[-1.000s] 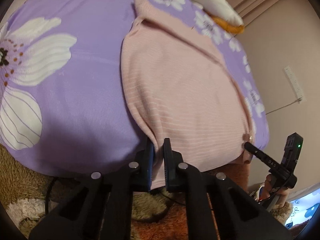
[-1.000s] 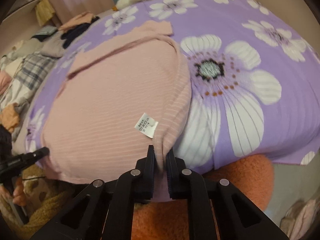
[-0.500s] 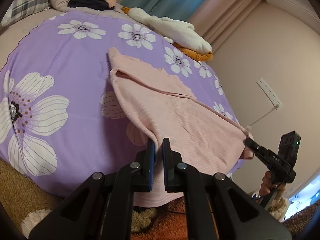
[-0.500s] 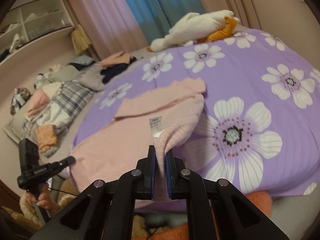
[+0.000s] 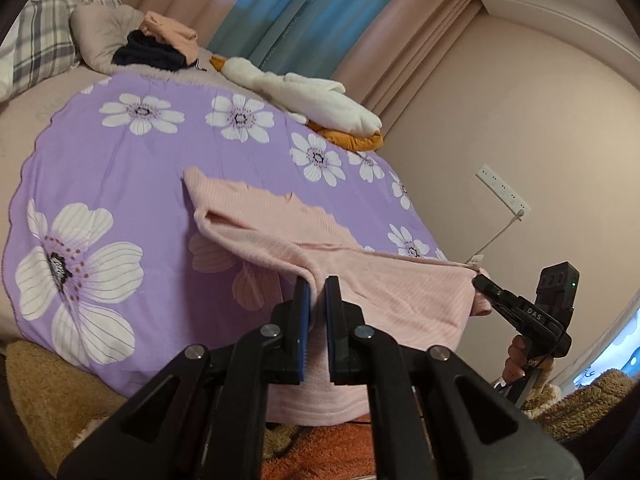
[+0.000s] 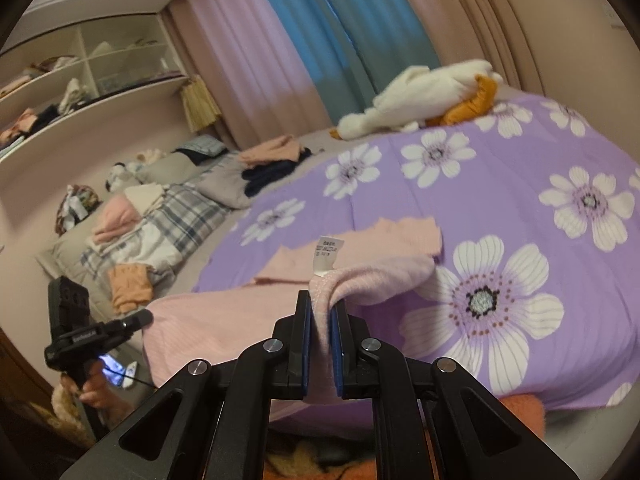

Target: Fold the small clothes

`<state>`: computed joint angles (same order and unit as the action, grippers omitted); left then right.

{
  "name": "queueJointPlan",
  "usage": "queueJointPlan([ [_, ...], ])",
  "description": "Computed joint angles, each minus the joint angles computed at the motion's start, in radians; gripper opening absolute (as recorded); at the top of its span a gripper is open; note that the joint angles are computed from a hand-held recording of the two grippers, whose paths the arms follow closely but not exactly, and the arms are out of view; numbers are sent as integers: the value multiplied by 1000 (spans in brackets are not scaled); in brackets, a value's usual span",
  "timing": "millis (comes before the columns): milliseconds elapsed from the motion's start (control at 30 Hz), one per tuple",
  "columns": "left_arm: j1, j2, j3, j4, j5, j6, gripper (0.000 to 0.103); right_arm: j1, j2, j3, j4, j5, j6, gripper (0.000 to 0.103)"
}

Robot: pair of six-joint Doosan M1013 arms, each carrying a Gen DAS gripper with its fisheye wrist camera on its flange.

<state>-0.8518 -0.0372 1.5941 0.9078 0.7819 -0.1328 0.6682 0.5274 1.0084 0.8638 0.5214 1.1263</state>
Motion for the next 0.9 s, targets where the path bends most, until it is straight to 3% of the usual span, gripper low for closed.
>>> queueJointPlan([
  [233, 14, 2, 2, -31, 6, 9, 6, -7, 25, -34, 6, 16, 20, 10],
  [567, 76, 32, -22, -141, 11, 77, 6, -11, 108, -164, -148, 92, 213, 10],
  [900, 139, 64, -38, -247, 14, 133, 7, -15, 231, -369, -277, 243, 397, 10],
])
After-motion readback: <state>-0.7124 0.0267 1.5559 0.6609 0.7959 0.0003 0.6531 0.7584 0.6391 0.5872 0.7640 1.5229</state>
